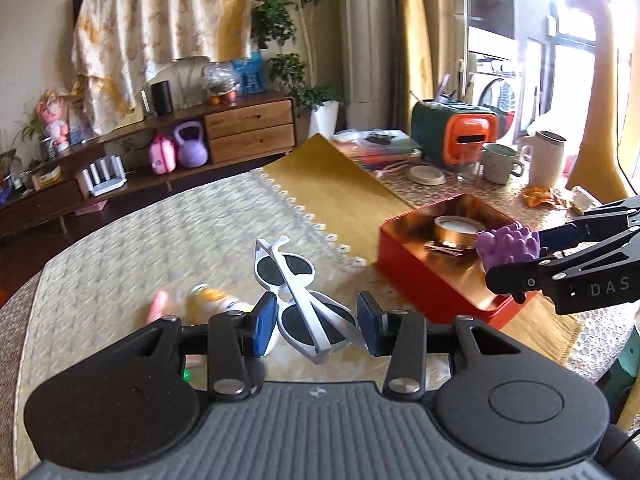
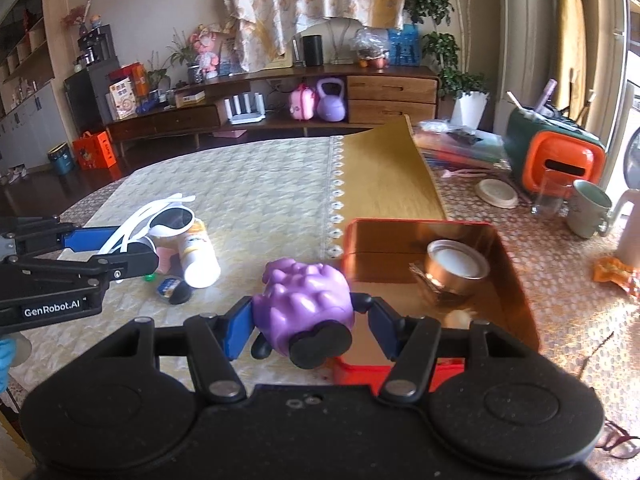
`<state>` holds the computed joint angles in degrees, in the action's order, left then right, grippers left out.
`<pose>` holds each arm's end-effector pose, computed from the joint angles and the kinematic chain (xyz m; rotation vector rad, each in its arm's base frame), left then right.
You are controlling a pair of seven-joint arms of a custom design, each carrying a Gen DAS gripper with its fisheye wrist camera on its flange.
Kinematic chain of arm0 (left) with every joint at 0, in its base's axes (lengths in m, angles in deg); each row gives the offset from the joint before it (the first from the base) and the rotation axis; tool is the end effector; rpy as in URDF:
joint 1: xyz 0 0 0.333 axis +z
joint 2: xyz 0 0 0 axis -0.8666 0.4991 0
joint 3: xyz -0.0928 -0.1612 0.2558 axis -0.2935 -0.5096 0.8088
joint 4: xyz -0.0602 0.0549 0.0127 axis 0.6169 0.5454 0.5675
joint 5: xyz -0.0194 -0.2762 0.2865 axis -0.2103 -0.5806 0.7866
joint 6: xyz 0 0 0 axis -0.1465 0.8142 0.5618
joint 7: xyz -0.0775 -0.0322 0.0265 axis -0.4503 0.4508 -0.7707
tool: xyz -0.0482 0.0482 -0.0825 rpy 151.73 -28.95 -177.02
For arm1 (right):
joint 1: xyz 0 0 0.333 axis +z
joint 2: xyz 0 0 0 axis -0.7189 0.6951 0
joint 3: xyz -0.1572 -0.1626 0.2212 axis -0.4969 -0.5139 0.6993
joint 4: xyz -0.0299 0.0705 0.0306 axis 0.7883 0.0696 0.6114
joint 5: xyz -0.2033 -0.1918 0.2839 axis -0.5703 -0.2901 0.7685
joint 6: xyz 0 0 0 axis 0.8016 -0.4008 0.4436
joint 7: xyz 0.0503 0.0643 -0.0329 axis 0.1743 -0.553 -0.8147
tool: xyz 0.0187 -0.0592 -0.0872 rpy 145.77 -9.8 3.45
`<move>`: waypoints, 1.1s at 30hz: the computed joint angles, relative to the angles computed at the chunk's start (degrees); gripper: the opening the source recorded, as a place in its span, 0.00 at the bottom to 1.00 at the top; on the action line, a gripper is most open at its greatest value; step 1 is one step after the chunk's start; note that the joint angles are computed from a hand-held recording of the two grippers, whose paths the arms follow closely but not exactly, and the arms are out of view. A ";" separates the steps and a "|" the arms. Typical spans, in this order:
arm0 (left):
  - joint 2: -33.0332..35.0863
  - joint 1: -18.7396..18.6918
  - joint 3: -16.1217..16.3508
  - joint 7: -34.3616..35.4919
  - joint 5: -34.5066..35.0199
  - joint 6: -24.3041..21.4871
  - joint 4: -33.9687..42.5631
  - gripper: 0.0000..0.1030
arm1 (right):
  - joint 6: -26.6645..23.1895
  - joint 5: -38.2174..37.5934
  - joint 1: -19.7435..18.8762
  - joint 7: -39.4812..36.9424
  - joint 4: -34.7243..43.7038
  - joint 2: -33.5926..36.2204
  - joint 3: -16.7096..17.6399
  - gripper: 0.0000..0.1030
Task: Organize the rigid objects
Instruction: 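Carry the sunglasses and purple toy in both tools over the red box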
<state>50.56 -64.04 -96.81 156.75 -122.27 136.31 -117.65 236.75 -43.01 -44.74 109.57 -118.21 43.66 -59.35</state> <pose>0.6024 -0.1920 0.4120 -1.0658 2.1988 -1.1003 0.5193 0.0916 0.4157 -1.6310 1.7379 -0.7308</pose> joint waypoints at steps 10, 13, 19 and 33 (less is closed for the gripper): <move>2.28 -2.07 -2.27 -6.09 7.33 -1.07 2.12 0.41 | 0.50 -1.93 -4.26 0.70 -2.53 -2.58 -0.47 0.59; 3.62 -2.78 -2.58 -10.18 11.53 -1.84 3.28 0.41 | 0.68 -1.62 -5.61 -0.08 -2.92 -2.63 -0.58 0.59; 6.69 -3.52 -3.53 -18.38 20.79 -2.49 5.54 0.41 | 0.81 -1.68 -7.68 -0.56 -3.47 -2.09 -1.34 0.59; 17.16 -11.18 2.05 -42.55 45.22 -8.01 17.31 0.41 | 2.28 7.93 -9.06 -12.39 -4.39 0.19 -3.22 0.59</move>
<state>67.72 -75.22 -94.76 114.20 -77.05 128.31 -100.34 239.03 -35.08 -53.80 97.18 -122.60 43.84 -62.57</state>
